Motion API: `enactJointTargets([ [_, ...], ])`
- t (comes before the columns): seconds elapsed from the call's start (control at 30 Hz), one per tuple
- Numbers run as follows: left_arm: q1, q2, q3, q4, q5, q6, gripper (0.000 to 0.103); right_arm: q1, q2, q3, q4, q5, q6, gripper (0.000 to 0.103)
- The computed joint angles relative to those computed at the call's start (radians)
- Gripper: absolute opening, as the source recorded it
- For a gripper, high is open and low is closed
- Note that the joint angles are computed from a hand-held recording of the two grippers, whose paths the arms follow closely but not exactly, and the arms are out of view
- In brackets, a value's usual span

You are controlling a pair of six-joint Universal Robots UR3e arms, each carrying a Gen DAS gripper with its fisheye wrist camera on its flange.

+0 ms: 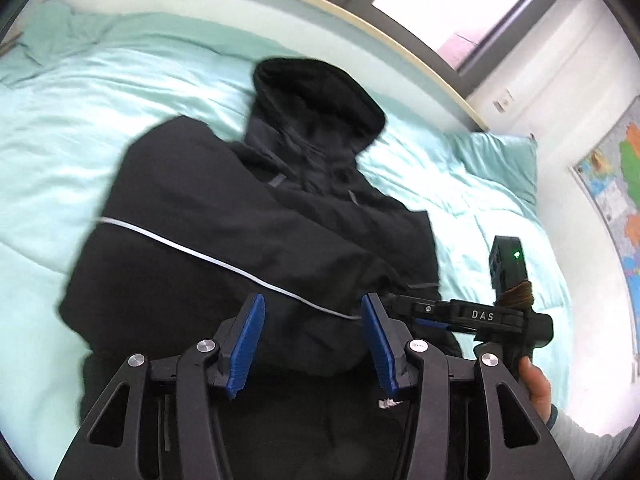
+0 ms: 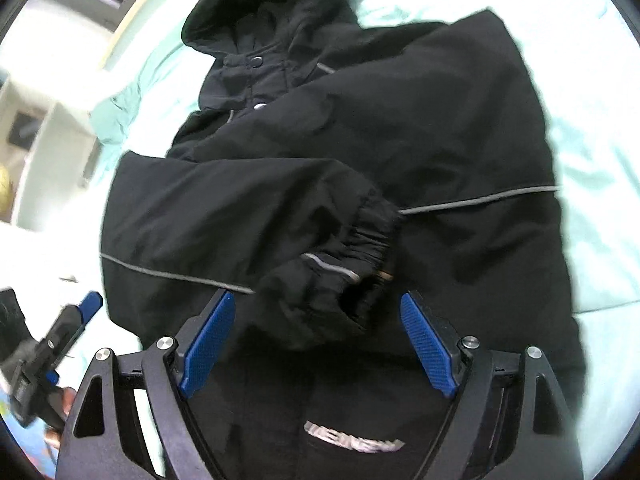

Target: Fold large clothes

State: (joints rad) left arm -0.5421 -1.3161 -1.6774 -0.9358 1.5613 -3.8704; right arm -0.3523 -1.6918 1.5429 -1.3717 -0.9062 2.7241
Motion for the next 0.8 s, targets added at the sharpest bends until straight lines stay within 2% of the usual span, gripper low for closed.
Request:
enactJointTargets([
  [0.03, 0.002, 0.009, 0.014, -0.036, 0.029, -0.002, 0.052, 0.019, 0.029, -0.018, 0.011, -0.003, 0.012, 0.074],
  [0.1, -0.003, 0.006, 0.047, -0.081, 0.083, -0.009, 0.052, 0.059, 0.059, -0.071, 0.013, -0.021, 0.027, 0.039],
  [0.17, -0.015, 0.006, 0.068, -0.105, 0.146, -0.007, 0.052, 0.044, -0.004, -0.085, -0.003, -0.008, -0.011, 0.031],
  [0.23, -0.013, -0.015, 0.109, -0.135, 0.211, 0.018, 0.052, 0.015, -0.070, -0.137, -0.024, -0.038, -0.046, 0.028],
  [0.27, 0.006, -0.019, 0.114, -0.137, 0.210, 0.032, 0.052, -0.015, -0.104, -0.160, -0.026, -0.052, -0.072, 0.028],
  [0.4, 0.116, -0.049, 0.055, -0.065, 0.109, 0.078, 0.052, -0.142, -0.155, -0.185, -0.060, -0.120, -0.152, 0.028],
  [0.5, 0.166, -0.106, -0.007, -0.016, 0.028, 0.087, 0.052, -0.130, -0.126, -0.082, -0.186, -0.224, -0.112, 0.028],
  [0.6, 0.161, -0.201, -0.034, 0.006, 0.055, 0.095, 0.051, -0.073, -0.063, 0.081, -0.349, -0.319, -0.059, 0.028],
  [0.67, 0.189, -0.195, -0.105, 0.066, 0.038, 0.092, 0.051, -0.052, -0.039, 0.178, -0.440, -0.343, -0.040, 0.028],
  [0.73, 0.244, -0.157, -0.181, 0.124, -0.026, 0.095, 0.050, -0.028, -0.034, 0.243, -0.533, -0.362, -0.018, 0.028],
  [0.8, 0.266, -0.141, -0.189, 0.114, -0.055, 0.104, 0.050, -0.008, -0.024, 0.247, -0.560, -0.381, -0.008, 0.028],
])
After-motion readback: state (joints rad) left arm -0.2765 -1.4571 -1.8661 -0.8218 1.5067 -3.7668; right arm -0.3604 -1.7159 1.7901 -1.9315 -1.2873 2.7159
